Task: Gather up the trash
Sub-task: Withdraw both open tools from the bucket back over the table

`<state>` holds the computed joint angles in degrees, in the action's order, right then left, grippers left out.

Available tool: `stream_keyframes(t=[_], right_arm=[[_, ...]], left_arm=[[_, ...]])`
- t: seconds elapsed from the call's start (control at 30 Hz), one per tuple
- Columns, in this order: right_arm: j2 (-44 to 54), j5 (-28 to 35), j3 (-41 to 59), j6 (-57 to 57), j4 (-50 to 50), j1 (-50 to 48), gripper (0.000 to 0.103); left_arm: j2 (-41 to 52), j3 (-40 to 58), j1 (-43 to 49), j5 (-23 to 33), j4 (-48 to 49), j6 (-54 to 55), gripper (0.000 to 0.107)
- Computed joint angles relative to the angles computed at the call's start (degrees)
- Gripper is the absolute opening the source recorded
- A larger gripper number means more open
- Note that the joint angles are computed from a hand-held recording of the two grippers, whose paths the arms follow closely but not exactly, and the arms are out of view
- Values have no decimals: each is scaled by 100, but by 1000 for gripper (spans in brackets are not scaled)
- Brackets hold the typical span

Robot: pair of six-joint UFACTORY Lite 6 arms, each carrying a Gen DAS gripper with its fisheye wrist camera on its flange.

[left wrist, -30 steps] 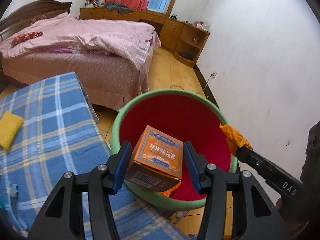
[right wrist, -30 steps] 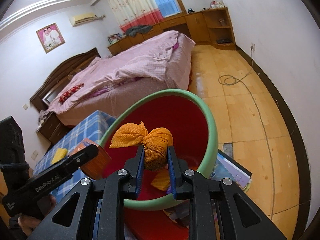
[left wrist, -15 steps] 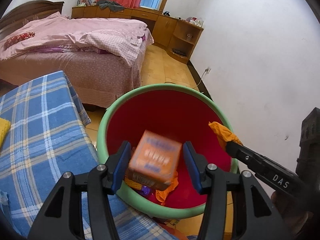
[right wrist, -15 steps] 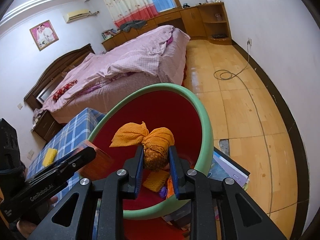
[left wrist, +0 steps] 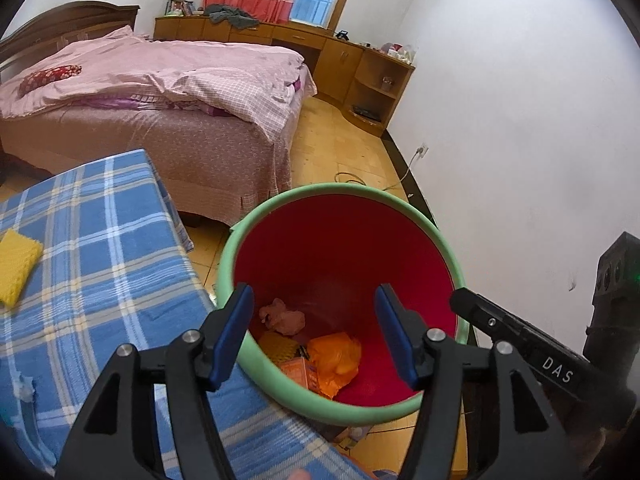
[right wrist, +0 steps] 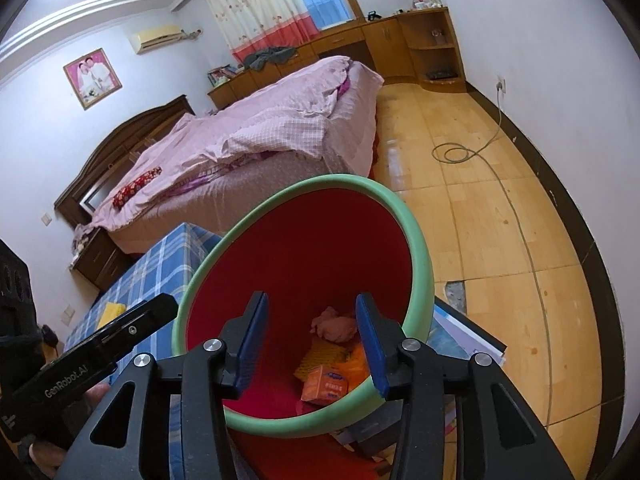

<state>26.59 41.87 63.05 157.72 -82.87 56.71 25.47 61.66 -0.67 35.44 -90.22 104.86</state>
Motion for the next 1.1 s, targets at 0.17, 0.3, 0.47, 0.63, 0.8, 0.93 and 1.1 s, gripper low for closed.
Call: stream_keyframes(t=[0.17,0.3,0.47,0.63,0.8,0.93,1.1], right_arm=[[-41,105,-23,164,-45,141,47],[-17,187,132,-14,128,290,47],[83,308,426,-230,233,475,47],[349,365,929,-561,386,634,47],[597,408,1352,-786,509,789,47],[871,443,1850,-1086,688,906,47],[1276,414,2524,-1457,885,1014,47]], left_arm=[[-335,-240,254,113,289,-268,63],[-644,-455,505,176,441,-324,63],[-887,-584,881,270,894,-685,63],[-1133,-792,1392,413,1101,-729,63],[-1273,-895,1935,565,1380,-790,63],[-1336,-920,2467,751,1575,-782,63],[-1282,-816,3039,902,1805,-793,63]])
